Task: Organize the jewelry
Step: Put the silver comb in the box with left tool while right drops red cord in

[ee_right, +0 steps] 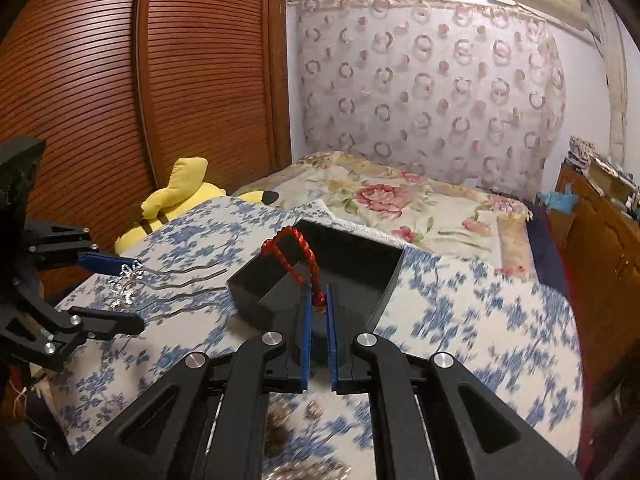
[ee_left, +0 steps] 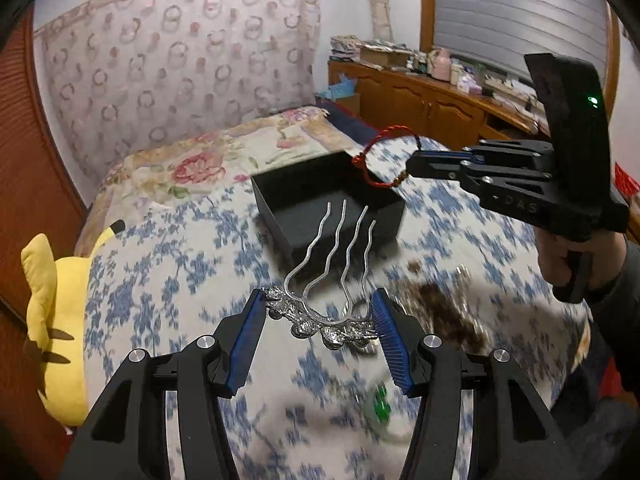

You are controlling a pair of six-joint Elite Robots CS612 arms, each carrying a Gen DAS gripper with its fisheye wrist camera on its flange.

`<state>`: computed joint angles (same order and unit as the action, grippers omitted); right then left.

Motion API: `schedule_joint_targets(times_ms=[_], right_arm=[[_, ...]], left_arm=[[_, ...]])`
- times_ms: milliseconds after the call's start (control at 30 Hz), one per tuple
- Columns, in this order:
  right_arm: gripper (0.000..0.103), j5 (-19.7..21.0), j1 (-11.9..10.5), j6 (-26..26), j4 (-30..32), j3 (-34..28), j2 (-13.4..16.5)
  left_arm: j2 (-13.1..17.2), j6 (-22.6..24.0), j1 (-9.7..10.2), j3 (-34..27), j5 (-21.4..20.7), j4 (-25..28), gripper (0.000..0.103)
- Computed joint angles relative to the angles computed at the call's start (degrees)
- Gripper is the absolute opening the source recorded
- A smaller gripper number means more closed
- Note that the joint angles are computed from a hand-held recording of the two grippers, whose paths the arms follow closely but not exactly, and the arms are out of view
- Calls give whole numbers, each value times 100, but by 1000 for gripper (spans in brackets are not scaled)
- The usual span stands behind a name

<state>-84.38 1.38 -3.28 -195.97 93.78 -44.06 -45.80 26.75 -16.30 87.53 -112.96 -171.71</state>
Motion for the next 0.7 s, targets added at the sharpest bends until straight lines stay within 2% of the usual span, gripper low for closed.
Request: schedule_joint_targets(times_ms=[167, 467, 533, 567, 600, 700], right_arm=[[8, -18, -50, -169, 469, -279, 81], [9, 206, -157, -241, 1030, -584, 292], [18, 269, -174, -251, 1103, -600, 301], [40, 295, -182, -255, 1119, -600, 299], [53, 369, -194, -259, 1078, -573, 287], [55, 458, -219, -250, 983, -490, 236]], left_arm=[[256, -261, -50, -458, -21, 2, 52], [699, -561, -134, -1226, 37, 313, 52], [783, -615, -148, -1375, 51, 406, 52], [826, -626, -158, -1451, 63, 463, 52], [862, -624, -167, -1518, 75, 517, 52], [951, -617, -214, -1657, 171, 631, 52]])
